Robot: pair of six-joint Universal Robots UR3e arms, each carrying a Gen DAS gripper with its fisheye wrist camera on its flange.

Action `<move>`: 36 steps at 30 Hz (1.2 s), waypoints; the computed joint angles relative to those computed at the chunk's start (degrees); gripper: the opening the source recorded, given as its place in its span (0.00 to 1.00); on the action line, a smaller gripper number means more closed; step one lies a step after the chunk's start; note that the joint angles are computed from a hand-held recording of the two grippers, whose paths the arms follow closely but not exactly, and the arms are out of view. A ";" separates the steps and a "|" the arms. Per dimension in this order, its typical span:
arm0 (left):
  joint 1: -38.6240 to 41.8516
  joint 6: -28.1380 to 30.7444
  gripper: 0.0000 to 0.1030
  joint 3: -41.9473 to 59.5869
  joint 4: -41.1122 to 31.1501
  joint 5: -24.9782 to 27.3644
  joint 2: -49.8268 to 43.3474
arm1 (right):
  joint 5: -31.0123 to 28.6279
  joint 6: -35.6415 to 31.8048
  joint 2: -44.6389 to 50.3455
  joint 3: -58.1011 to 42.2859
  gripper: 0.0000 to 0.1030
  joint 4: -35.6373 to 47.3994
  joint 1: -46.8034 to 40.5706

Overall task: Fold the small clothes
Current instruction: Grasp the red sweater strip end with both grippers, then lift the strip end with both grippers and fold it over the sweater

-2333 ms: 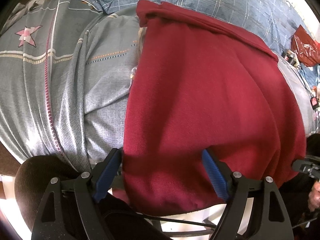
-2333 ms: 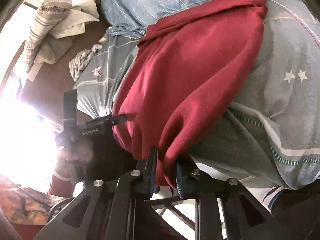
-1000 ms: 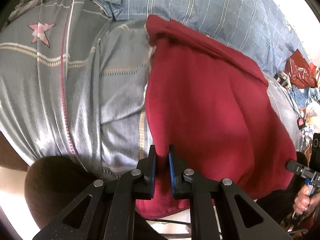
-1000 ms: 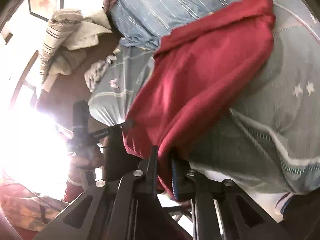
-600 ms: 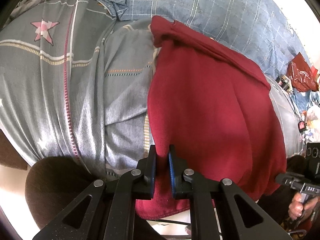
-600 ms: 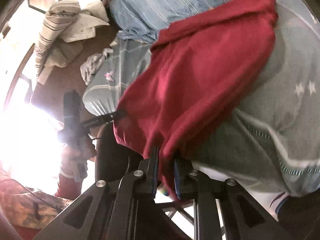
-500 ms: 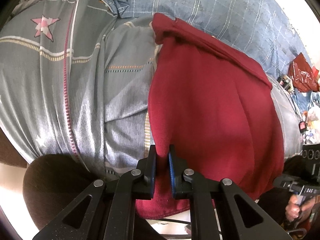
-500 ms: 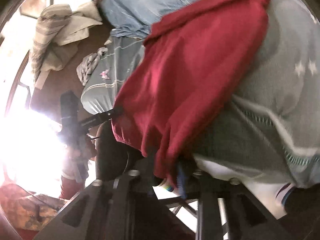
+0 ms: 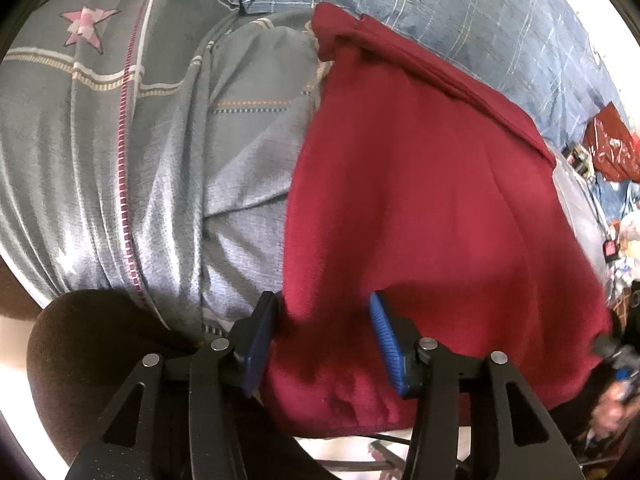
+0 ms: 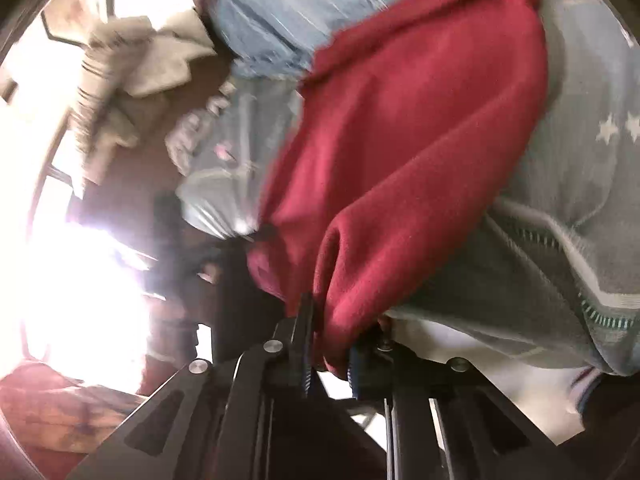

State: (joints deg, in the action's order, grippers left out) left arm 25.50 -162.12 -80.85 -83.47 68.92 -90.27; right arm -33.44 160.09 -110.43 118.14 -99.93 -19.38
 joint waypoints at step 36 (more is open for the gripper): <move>1.82 4.35 0.08 4.57 -9.80 -7.04 -1.04 | 0.70 -3.37 -5.59 1.12 0.08 8.00 -3.60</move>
State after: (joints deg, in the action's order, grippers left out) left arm 27.31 -157.77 -76.28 -93.28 61.88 -91.30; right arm -32.75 156.71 -116.02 119.25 -91.93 -22.97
